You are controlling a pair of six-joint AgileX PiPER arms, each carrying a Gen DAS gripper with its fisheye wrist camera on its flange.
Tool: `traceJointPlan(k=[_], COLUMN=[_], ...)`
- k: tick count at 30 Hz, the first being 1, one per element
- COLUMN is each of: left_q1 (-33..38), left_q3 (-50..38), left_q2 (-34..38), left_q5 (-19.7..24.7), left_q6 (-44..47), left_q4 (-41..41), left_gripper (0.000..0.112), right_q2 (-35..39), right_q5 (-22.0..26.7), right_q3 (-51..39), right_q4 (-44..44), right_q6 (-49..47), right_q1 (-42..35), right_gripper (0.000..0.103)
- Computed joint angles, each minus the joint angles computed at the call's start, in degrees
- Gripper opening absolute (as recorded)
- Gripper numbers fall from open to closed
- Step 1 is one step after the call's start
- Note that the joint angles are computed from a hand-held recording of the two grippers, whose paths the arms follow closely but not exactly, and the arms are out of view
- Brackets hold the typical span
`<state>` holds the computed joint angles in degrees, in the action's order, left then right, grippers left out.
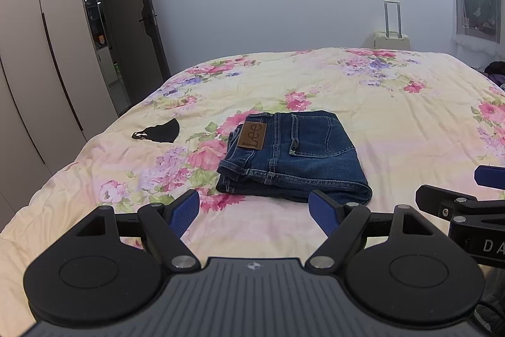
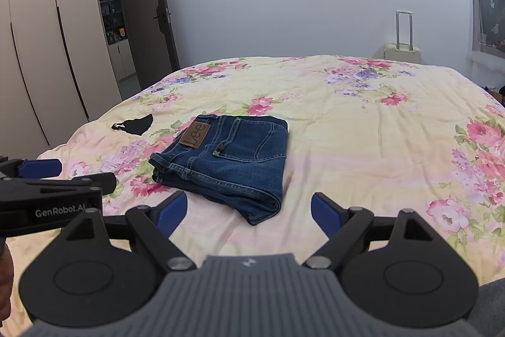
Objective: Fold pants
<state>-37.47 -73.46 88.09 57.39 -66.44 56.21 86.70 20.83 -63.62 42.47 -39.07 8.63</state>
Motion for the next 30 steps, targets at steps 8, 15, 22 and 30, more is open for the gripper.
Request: traceJointPlan(k=[8, 15, 22, 30], left_q1=[-0.7, -1.16, -1.4, -1.52], left_q3=[0.99, 1.41, 1.67, 2.46], left_q2=[-0.82, -0.97, -1.29, -2.1], left_q5=[-0.39, -0.26, 0.27, -0.41], left_q6=[-2.24, -3.38, -4.0, -4.99], left_q4=[1.62, 3.07, 3.57, 3.86], left_gripper=[0.093, 0.093, 0.093, 0.093], right_q2=[-0.06, -0.36, -0.65, -0.66], right_q5=[-0.29, -0.85, -0.8, -0.7], right_q3=[0.13, 0.48, 0.53, 0.46], right_q4=[-0.21, -0.7, -1.06, -1.2], right_q6=[0.36, 1.26, 1.93, 2.14], right_q1=[0.1, 0.34, 0.31, 0.34], right_gripper=[0.082, 0.082, 0.082, 0.082])
